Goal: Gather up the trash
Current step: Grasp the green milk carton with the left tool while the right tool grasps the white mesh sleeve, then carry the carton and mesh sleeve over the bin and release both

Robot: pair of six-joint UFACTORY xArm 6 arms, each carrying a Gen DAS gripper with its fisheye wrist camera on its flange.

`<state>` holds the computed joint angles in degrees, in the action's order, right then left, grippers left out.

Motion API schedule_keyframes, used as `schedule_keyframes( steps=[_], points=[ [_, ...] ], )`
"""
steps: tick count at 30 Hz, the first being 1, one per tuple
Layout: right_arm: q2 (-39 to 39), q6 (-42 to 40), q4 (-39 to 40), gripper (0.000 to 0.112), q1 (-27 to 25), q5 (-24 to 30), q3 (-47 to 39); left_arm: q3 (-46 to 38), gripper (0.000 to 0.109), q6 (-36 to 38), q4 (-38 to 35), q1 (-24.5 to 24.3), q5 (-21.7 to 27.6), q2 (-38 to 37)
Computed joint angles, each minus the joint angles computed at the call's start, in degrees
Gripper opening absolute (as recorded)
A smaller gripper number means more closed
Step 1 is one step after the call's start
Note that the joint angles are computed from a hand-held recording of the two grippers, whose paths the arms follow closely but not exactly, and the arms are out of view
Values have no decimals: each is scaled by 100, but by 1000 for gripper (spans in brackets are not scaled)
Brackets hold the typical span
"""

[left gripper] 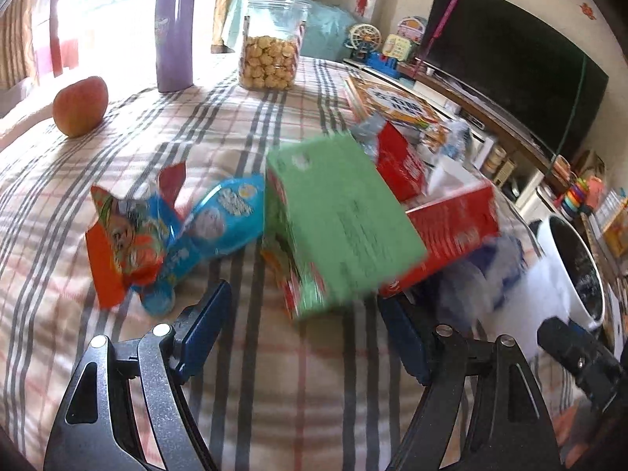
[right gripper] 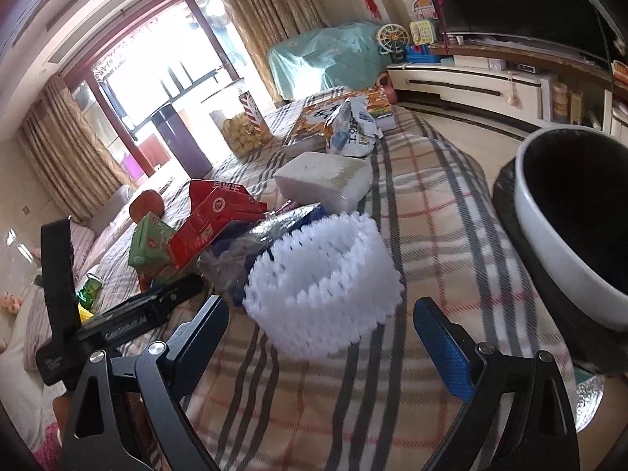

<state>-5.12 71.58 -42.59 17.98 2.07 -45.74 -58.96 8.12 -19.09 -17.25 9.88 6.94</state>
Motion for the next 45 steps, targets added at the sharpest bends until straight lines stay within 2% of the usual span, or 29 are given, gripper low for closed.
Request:
schedule_keyframes(
  steps=[1, 3, 5, 6, 11, 19, 28, 45],
  points=[
    [50, 33, -78, 96, -10, 16, -54, -25, 75, 192, -230, -5, -33, 24],
    [107, 51, -133, 89, -27, -26, -89, -102, 49, 865, -985, -22, 61, 58],
    [139, -177, 121, 62, 14, -9, -86, -166, 37, 1349, -1521, -23, 226, 77],
    [128, -283, 241, 58, 16, -35, -48, -137, 36, 1433, -1609, -27, 215, 47],
    [-126, 362, -465, 33, -84, -110, 128, 218, 35, 1950, -2051, -51, 114, -296],
    [-596, 957, -984, 28, -149, -128, 468, 866, 35, 2720, -2613, -175, 301, -1053],
    [-1278, 1726, -1660, 28, -220, 19, 887, 1050, 35, 3433, -3168, -580, 600, -1542],
    [-2835, 1346, -1141, 28, -711, 281, 2011, 851, 35, 3419, -2894, -1441, 682, -1470]
  ],
)
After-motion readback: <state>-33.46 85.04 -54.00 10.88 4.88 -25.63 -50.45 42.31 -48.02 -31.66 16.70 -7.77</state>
